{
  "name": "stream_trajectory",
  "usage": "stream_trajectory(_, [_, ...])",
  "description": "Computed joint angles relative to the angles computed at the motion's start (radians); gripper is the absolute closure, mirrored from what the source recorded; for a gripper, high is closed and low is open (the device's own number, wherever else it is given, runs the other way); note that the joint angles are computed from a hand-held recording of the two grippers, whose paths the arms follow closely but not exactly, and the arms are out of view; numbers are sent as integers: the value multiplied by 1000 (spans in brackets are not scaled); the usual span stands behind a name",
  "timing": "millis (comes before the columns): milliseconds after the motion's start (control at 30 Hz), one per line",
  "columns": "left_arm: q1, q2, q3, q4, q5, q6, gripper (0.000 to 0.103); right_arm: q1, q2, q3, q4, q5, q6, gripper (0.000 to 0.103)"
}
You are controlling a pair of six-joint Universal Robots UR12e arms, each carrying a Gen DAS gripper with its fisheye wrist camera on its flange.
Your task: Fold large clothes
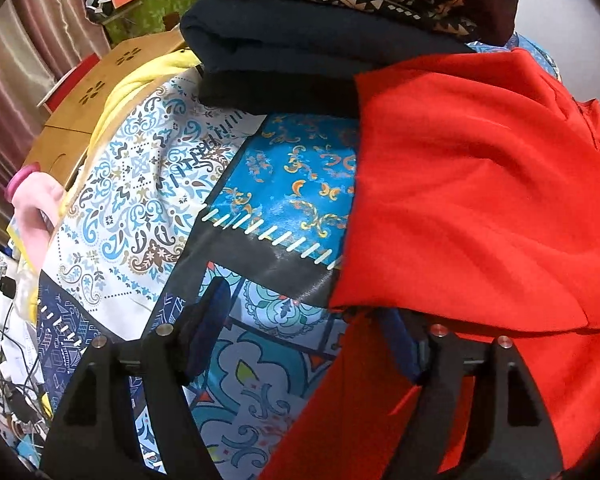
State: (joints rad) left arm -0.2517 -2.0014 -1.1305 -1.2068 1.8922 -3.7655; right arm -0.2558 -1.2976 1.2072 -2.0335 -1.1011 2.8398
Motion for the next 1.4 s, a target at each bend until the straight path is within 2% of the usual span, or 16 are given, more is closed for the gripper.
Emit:
stream_trajectory(100, [-3, -6, 6, -10, 12, 9, 23, -17, -11, 22, 42, 7, 6, 96])
stream_trajectory(267, [-7, -15, 24, -27, 19, 55, 23, -28, -21, 39, 82, -4, -2, 96])
stream_trajectory(467, [-19, 0, 29, -17, -8, 112, 23, -30, -37, 54, 67, -52, 13, 89])
stream_trajectory(667, [-49, 11, 53, 37, 4, 191, 23, -61, -64, 76, 38, -52, 70, 81])
stream_trajectory(733, [-59, 9, 68, 62, 1, 214, 23, -76, -72, 78, 33, -57, 101, 70])
stream_trajectory(800, [-70, 4, 88, 89, 0, 240, 23, -95, -84, 92, 0, -54, 154, 53])
stream_trajectory(867, [-80, -6, 114, 116, -9, 265, 23, -119, -98, 112, -40, -47, 212, 50])
stream_trajectory(1067, [-106, -52, 193, 180, -56, 331, 20, -204, -123, 153, -40, -2, 370, 49])
stream_trajectory(1233, [-129, -107, 278, 172, -97, 373, 19, -262, -146, 207, -11, -14, 475, 49])
stream_trajectory(1400, [-149, -158, 351, 135, -124, 403, 19, -295, -148, 239, 28, 13, 564, 49])
